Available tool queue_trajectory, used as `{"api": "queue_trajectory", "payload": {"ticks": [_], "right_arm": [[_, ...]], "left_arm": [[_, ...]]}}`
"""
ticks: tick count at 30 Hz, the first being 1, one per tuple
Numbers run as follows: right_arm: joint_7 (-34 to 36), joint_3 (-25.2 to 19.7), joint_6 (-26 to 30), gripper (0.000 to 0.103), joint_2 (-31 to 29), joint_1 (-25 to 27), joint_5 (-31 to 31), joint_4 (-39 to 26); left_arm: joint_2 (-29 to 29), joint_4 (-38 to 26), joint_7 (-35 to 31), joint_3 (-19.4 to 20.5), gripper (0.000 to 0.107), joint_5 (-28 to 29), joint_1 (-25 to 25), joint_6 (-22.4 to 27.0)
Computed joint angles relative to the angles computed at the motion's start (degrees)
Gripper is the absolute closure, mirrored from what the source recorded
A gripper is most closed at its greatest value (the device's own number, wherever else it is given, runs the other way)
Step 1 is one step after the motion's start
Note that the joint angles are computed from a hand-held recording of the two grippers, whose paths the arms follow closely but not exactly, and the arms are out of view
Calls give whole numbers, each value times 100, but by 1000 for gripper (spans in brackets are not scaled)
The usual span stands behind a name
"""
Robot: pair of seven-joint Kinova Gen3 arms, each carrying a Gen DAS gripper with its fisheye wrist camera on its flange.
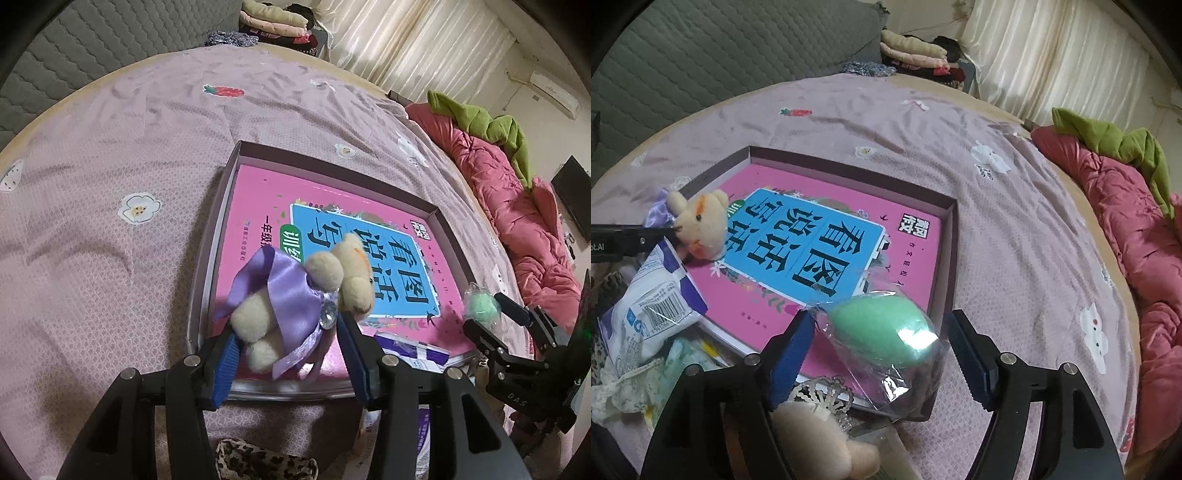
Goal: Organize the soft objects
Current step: 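Lower the purple-bow bear into the pink box and open the left tool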
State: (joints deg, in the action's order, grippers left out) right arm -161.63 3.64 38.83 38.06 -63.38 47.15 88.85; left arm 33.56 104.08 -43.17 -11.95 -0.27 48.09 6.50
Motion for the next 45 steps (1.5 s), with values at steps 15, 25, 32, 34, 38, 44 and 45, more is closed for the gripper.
{"api": "queue_trajectory", "payload": {"ticks": [15, 25, 32, 34, 38, 44, 45], "right_arm": [[-1131, 198, -386, 27, -353, -151, 811, 607], [-1831, 32, -292, 27, -450, -9, 1213, 744], [-2255, -84, -256, 27, -515, 109, 1411, 850], [-2308, -122, -235, 27, -531, 141, 1445, 871], [-2406, -185, -205, 27, -544, 187, 1517, 893], [-2666, -200, -129, 27, -578, 174, 1705, 956], [-2721, -213, -120, 27, -588, 184, 1741, 970]], "left_arm": [[-89, 163, -405, 412, 56, 264, -387, -239], [-94, 262, -1066, 1506, 56, 395, -1257, -621], [-187, 504, -1279, 1941, 56, 655, -1705, -946], [-201, 633, -1300, 2360, 56, 654, -2126, -1107], [-125, 623, -1358, 2831, 56, 576, -2574, -1037], [-211, 583, -1521, 2512, 56, 632, -2236, -936], [-219, 577, -1550, 2465, 56, 640, -2191, -918]]}}
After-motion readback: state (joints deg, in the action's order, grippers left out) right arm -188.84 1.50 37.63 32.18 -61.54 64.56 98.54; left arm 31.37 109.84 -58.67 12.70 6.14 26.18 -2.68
